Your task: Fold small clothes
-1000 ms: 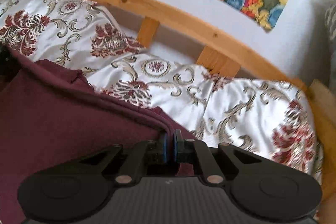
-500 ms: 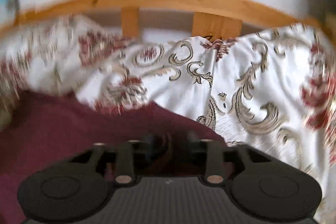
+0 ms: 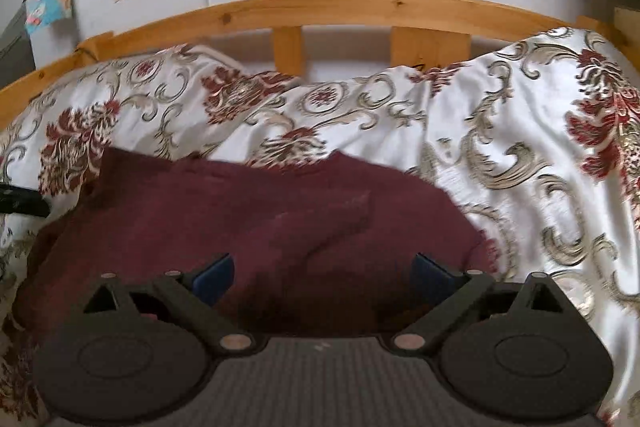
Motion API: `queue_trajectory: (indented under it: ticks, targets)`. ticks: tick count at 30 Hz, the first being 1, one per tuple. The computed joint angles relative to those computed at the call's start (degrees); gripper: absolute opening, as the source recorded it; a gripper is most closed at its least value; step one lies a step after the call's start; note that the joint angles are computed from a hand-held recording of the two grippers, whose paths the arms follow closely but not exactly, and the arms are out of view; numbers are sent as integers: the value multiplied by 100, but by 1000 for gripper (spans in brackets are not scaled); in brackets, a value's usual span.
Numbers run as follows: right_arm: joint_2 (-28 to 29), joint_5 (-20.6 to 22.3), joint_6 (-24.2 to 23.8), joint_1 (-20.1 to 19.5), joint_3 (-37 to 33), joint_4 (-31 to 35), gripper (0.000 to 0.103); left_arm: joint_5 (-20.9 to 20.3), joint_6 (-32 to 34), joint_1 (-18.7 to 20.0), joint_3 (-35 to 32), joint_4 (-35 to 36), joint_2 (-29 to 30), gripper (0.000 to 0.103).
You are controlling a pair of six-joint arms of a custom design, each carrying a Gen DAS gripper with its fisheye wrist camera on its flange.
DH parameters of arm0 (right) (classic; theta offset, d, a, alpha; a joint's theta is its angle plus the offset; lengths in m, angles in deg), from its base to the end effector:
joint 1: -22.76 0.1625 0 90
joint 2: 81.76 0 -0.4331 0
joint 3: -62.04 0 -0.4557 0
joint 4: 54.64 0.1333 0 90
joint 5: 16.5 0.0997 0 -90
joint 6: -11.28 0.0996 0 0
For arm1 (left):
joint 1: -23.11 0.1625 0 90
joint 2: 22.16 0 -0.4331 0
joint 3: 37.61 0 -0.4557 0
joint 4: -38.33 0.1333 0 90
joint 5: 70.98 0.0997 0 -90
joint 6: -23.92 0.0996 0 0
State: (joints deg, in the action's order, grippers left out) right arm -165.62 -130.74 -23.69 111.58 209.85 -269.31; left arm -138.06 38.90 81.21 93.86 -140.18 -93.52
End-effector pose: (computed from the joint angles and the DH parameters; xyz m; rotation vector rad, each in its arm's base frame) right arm 0.0847 -0.3762 0.2263 0.3765 -2.1967 1.0840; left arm -0.1165 -0.5128 0.1445 0.9546 2.5528 -0.7624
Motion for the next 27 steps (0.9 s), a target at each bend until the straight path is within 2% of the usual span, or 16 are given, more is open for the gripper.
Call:
queue_trajectory:
  ticks: [4, 6, 7, 10, 11, 12, 13, 14, 15, 17, 18, 19, 21, 23, 27]
  targets:
    - [487, -284, -212, 192, -128, -410, 99, -8, 363, -134, 191, 480, -261, 100]
    - [713, -572, -294, 329, -238, -532, 99, -175, 502, -169, 216, 695, -330, 89]
    - [813, -725, -338, 396, -280, -589, 99, -208, 550, -196, 230, 788, -351, 86]
    - [1122, -1109, -745, 528, -375, -944, 98, -256, 508, -241, 251, 1053, -395, 59]
    - [1256, -1239, -901, 561, -426, -1142, 96, -279, 464, -247, 257, 1172, -418, 55]
    - [1335, -1282, -1008, 558, -460, -1262, 89, -276, 432, -250, 249, 1302, -426, 48]
    - [1380, -1349, -1079, 566, -504, -1266, 76, -206, 392, -269, 248, 1376, -413, 43]
    - [1402, -1371, -1135, 560, -523, -1274, 68, -91, 329, -302, 266, 1377, -384, 43]
    - [1429, -1403, -1171, 562, -540, -1295, 51, 27, 265, -329, 279, 1354, -347, 42]
    - [1323, -1338, -967, 516, -501, -1128, 43, 185, 277, -379, 324, 1289, -319, 41]
    - [1298, -1252, -903, 479, -487, -1132, 33, 258, 315, -409, 364, 1211, -314, 35]
    - [1332, -1229, -927, 469, -490, -1261, 15, 312, 337, -436, 390, 1183, -326, 22]
    - [1452, -1257, -1079, 478, -524, -1664, 11, 419, 412, -482, 430, 1142, -319, 6]
    - [1396, -1162, -981, 446, -503, -1900, 8, 450, 436, -485, 437, 1056, -300, 5]
    - [1224, -1262, -969, 438, -551, -2130, 7, 475, 290, -543, 524, 876, -372, 4]
